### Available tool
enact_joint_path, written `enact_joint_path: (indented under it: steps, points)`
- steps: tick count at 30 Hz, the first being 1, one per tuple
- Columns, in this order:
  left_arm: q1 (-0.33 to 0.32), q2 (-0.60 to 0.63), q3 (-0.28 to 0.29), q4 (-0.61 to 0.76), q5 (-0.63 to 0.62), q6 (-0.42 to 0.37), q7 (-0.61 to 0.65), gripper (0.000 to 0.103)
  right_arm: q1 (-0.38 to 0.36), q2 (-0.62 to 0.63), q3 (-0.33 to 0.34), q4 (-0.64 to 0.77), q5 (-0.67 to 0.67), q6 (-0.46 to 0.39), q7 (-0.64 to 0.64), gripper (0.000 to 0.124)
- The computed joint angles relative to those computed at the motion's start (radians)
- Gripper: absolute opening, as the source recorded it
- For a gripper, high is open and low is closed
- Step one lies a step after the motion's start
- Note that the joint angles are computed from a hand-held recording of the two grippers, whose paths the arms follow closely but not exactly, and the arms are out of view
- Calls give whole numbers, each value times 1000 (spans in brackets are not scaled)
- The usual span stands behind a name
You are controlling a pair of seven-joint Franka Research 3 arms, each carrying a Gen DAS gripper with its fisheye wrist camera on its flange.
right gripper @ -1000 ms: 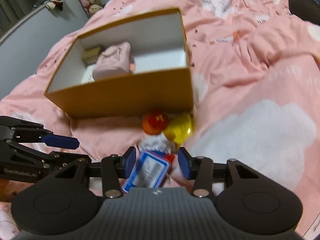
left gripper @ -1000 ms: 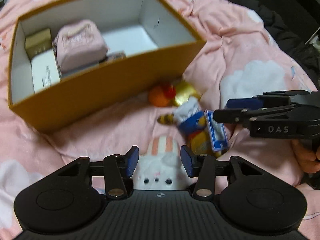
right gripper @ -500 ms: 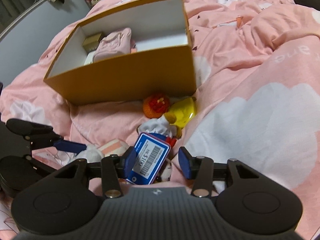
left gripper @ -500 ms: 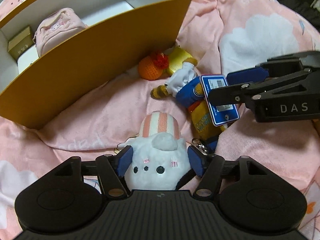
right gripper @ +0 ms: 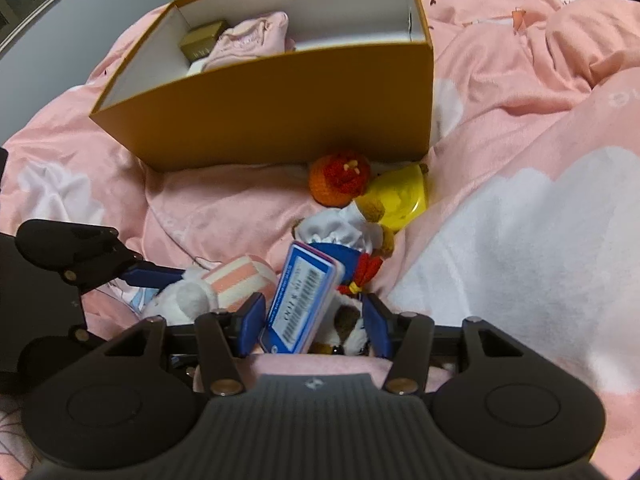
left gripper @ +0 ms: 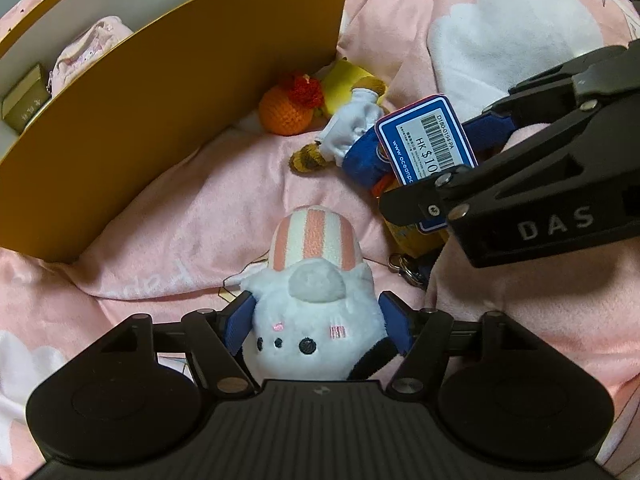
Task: Organize objects
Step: 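Grasp the white striped-hat plush with the left tool while the right tool grasps the duck plush, then carry both plush toys over the shoebox and lower them inside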
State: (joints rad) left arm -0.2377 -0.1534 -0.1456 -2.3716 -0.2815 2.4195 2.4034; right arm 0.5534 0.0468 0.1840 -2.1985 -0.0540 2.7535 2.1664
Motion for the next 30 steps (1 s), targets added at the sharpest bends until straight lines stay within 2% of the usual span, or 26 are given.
enact_joint_path:
  steps: [5,12,18,23,27,30]
  points:
    - [9,7,14,15,-46,-22,-8,76,7,41,-7,32,-36,-34,9,56]
    - [39,9,36,43,-155,-77,-5,71,12,32,-14,14,-12,-5,9,50]
    - [79,26,61,99,-295,-160,-11,68,-1,-30,-6,-34,0,40,26,47]
    - [104,-5,75,119,-460,-183,48,66,-24,-78,5,-54,-37,81,59,45]
    - [108,-25,89,148,-563,-212,66,65,-37,-127,10,-68,47,143,-22,45]
    - [110,-31,92,185,-621,-215,69,65,-61,-147,21,-45,42,156,-50,45]
